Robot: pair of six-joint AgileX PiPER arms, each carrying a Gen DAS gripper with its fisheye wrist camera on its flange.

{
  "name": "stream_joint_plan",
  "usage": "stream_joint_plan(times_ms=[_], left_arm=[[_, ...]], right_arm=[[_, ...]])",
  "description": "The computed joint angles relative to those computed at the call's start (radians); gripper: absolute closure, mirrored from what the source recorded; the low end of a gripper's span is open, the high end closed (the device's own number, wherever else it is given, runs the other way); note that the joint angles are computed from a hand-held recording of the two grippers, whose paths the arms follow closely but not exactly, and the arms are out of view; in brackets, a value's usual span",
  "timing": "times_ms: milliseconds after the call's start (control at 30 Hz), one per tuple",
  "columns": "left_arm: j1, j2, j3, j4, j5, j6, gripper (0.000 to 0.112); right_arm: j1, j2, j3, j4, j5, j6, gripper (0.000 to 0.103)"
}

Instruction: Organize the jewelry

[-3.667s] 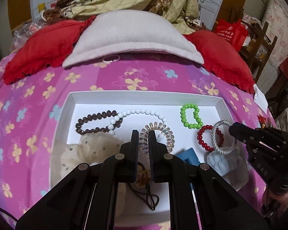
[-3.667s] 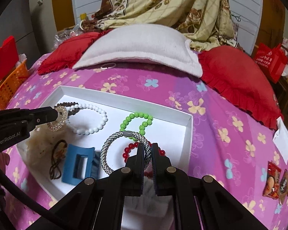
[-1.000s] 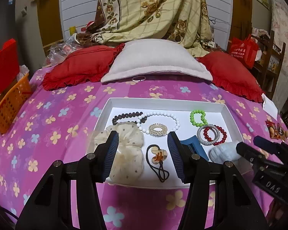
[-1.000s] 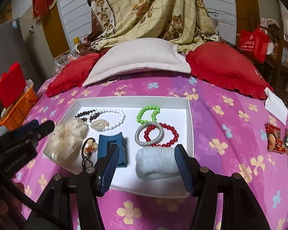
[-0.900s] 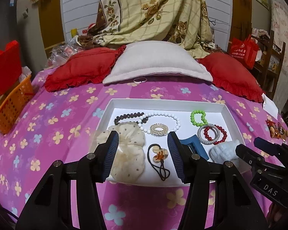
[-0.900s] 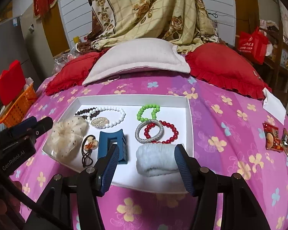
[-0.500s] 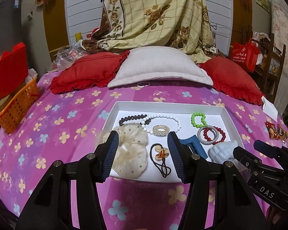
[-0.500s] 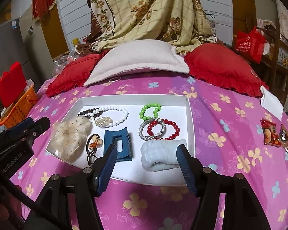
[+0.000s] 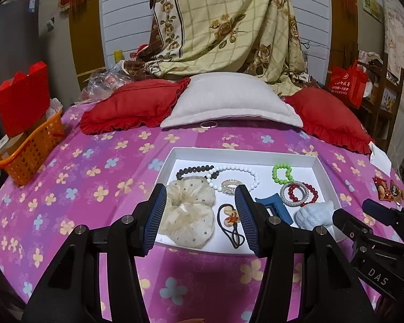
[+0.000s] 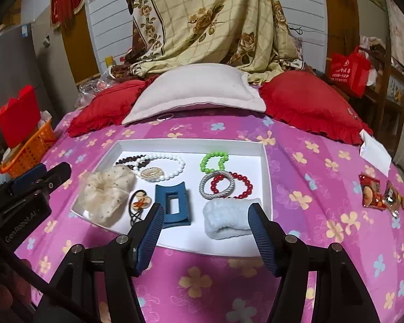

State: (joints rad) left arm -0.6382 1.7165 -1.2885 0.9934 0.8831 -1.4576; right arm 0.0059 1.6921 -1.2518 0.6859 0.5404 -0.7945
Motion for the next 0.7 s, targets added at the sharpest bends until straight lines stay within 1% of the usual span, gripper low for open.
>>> stream_joint_plan(times_ms=[700], left_arm=[[-0.043,-0.057,0.032,0.031,0.045,-0.039,0.06]], right_arm=[[0.013,-0.073,0.052,0.023,-0.002,-0.027,0.039]])
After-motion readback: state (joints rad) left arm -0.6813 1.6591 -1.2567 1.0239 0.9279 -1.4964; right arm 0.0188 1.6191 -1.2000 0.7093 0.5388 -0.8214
